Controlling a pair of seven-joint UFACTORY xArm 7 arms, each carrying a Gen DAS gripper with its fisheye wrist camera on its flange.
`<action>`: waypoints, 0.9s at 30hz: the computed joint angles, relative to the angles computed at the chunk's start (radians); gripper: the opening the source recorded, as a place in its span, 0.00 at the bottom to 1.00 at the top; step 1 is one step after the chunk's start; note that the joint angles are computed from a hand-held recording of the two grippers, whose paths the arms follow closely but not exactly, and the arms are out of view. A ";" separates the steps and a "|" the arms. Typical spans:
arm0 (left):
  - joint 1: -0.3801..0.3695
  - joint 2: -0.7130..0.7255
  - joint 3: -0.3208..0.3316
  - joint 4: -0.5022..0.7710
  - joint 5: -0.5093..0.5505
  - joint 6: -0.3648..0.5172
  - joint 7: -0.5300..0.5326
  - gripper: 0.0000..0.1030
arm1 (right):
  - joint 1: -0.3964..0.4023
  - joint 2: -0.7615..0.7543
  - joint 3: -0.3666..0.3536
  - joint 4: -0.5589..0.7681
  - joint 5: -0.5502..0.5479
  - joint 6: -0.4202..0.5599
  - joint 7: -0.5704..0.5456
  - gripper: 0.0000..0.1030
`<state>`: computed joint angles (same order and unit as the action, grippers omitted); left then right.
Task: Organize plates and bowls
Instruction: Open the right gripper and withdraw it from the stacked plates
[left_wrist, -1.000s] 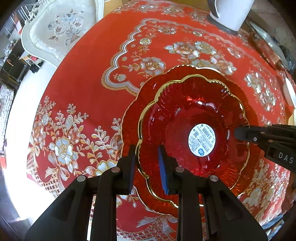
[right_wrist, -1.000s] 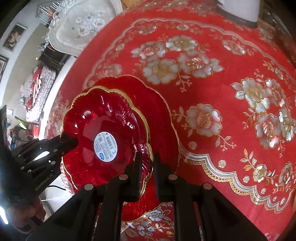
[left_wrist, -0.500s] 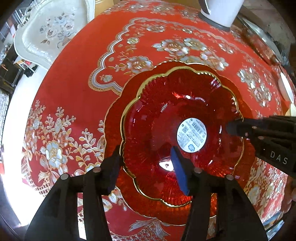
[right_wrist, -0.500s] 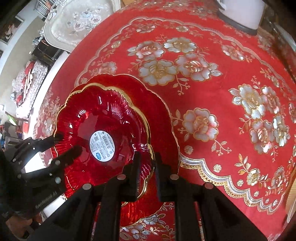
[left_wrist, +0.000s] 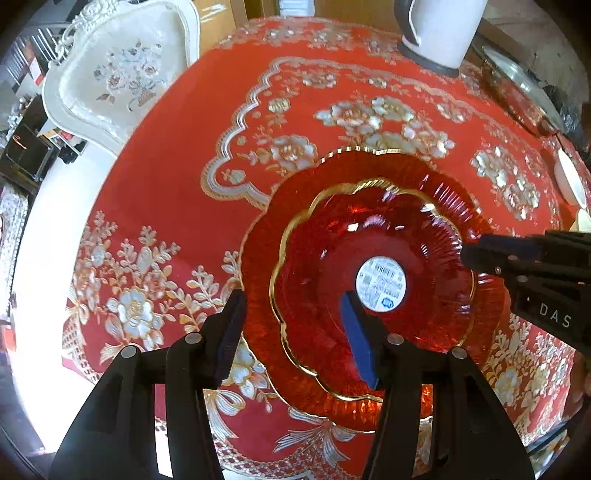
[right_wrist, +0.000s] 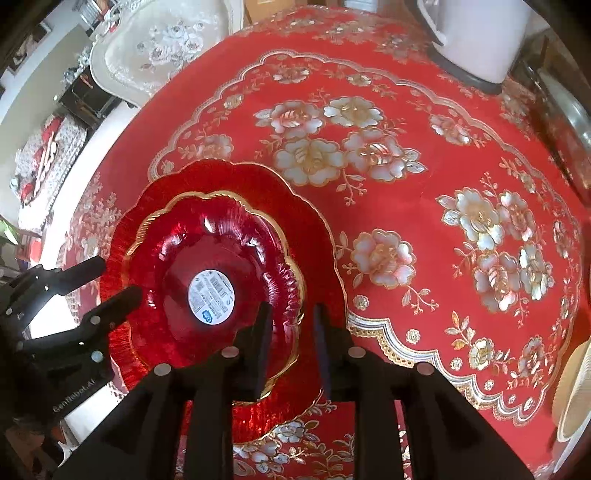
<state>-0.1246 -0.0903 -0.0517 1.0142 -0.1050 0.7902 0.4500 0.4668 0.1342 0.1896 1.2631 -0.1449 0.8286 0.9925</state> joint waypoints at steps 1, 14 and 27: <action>-0.001 -0.004 0.000 0.002 -0.005 0.000 0.003 0.52 | 0.000 -0.012 -0.001 -0.012 -0.001 -0.013 0.009 0.22; -0.060 -0.029 -0.030 0.013 -0.080 0.014 0.041 0.52 | -0.036 -0.184 0.021 -0.216 -0.003 -0.186 0.138 0.22; -0.176 -0.032 -0.091 0.026 -0.143 0.025 0.070 0.52 | -0.129 -0.529 0.075 -0.522 0.002 -0.200 0.330 0.22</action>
<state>-0.3003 -0.1220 -0.1427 1.0406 -0.2475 0.8155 0.5204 0.3376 -0.3950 0.2645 0.7410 -0.1433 0.6283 1.3222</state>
